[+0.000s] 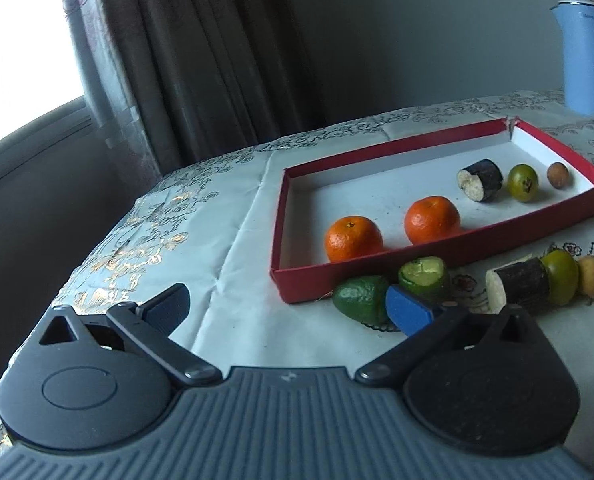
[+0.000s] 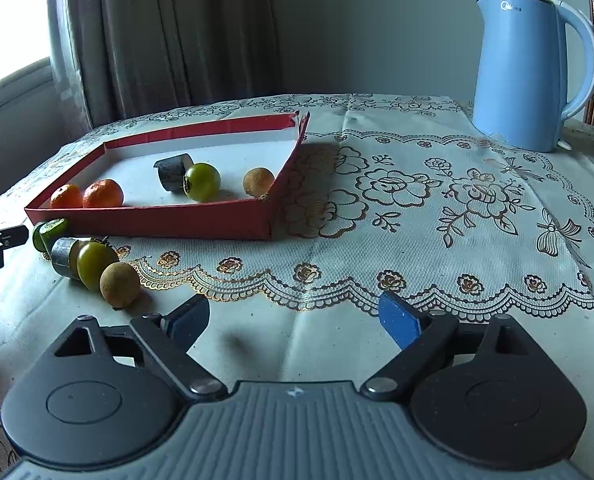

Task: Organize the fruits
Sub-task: 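Grasp the cut green cucumber piece with the left gripper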

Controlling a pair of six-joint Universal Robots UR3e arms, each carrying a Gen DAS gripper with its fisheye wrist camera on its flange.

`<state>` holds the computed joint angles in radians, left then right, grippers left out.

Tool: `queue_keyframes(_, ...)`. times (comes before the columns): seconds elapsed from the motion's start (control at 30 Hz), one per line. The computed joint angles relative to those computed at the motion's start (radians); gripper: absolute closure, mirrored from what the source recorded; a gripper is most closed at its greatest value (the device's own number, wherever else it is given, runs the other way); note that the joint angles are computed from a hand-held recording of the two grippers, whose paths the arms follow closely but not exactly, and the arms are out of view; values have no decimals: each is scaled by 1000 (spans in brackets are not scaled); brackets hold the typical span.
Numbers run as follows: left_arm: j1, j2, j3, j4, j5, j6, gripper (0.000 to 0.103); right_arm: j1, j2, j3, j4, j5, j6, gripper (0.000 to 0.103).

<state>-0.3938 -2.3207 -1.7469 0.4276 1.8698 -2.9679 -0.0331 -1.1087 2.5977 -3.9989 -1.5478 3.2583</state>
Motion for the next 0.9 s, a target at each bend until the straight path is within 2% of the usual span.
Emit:
queue_keyframes(0.07,21,-13,-15,46,-57,20,0,-1,-2,0,3,3,0,10)
queue_keyframes(0.13,29,-19,-6,36,-88,43,0,-5,-3,1,3,7,-1,10)
queue_keyframes(0.27,36,-40,28,34,-116,82,0,-10,-2,5,-4,15,0,10)
queue_keyframes(0.43,108,-7,-3,13,-265,73,1,-10,-3,5,-3,16,0,9)
queue_keyframes(0.47,125,1,-19,17,-304,68,4,-10,-3,5,-3,16,0,9)
queue_keyframes(0.53,170,25,-63,26,-413,67,19,-10,-5,4,1,15,-1,9)
queue_keyframes(0.63,191,41,-102,55,-462,56,26,-11,-4,4,0,16,-1,9)
queue_keyframes(0.7,209,59,-143,94,-526,56,26,-10,-3,3,1,16,-2,8)
queue_keyframes(0.77,198,67,-157,109,-535,76,26,-7,-3,1,4,12,-3,8)
queue_keyframes(0.83,175,63,-132,69,-509,108,28,-6,-2,0,4,11,-3,8)
queue_keyframes(0.87,164,58,-117,45,-491,117,31,-6,-2,0,4,11,-3,8)
queue_keyframes(0.9,160,57,-108,22,-485,122,40,-6,-1,0,2,12,-2,8)
